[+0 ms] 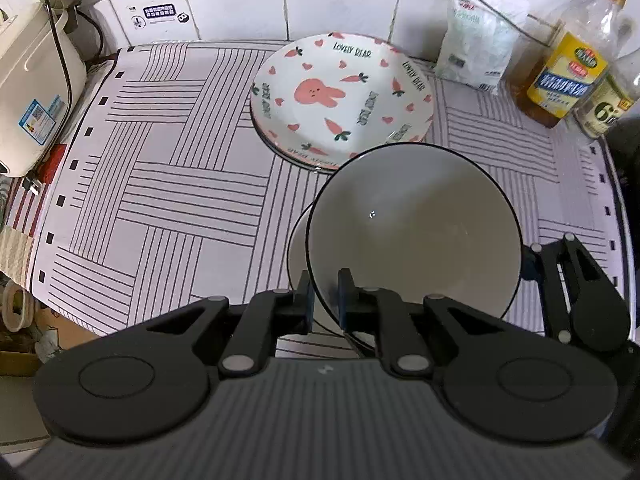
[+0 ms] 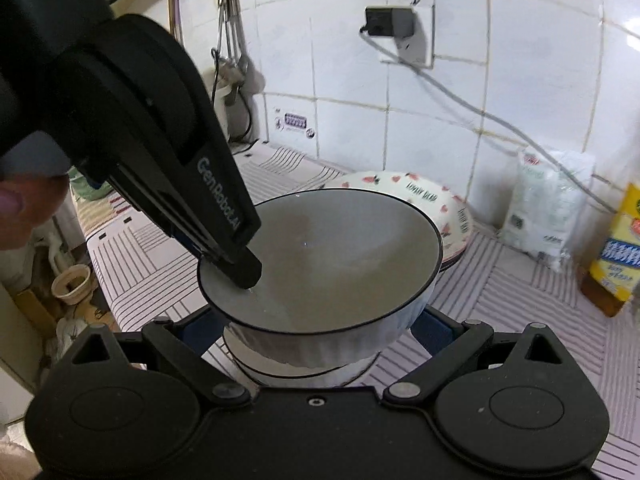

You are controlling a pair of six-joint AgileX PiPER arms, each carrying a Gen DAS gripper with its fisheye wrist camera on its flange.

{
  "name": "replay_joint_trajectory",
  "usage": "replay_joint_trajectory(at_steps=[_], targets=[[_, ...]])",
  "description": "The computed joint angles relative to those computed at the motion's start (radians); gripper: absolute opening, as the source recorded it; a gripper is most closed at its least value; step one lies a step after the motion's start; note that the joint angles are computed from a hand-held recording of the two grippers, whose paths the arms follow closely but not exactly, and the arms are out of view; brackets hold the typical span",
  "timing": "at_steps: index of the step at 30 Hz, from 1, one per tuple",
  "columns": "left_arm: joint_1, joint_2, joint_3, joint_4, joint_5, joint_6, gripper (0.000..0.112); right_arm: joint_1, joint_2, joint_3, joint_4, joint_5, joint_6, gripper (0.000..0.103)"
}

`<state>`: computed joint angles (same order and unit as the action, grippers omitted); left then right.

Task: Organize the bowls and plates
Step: 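Lower the small white bowl into the nested white bowls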

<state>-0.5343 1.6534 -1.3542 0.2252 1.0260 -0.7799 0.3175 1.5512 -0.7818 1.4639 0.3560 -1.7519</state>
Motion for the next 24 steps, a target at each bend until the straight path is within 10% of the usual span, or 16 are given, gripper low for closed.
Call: replay_joint_trajectory(at_steps=[24], targets=[[0.005,0.082,0.021,0.029,-0.012,-0.029,0.016,0.098,0.078,-0.023,0.101,-0.149,-0.202,0.103]])
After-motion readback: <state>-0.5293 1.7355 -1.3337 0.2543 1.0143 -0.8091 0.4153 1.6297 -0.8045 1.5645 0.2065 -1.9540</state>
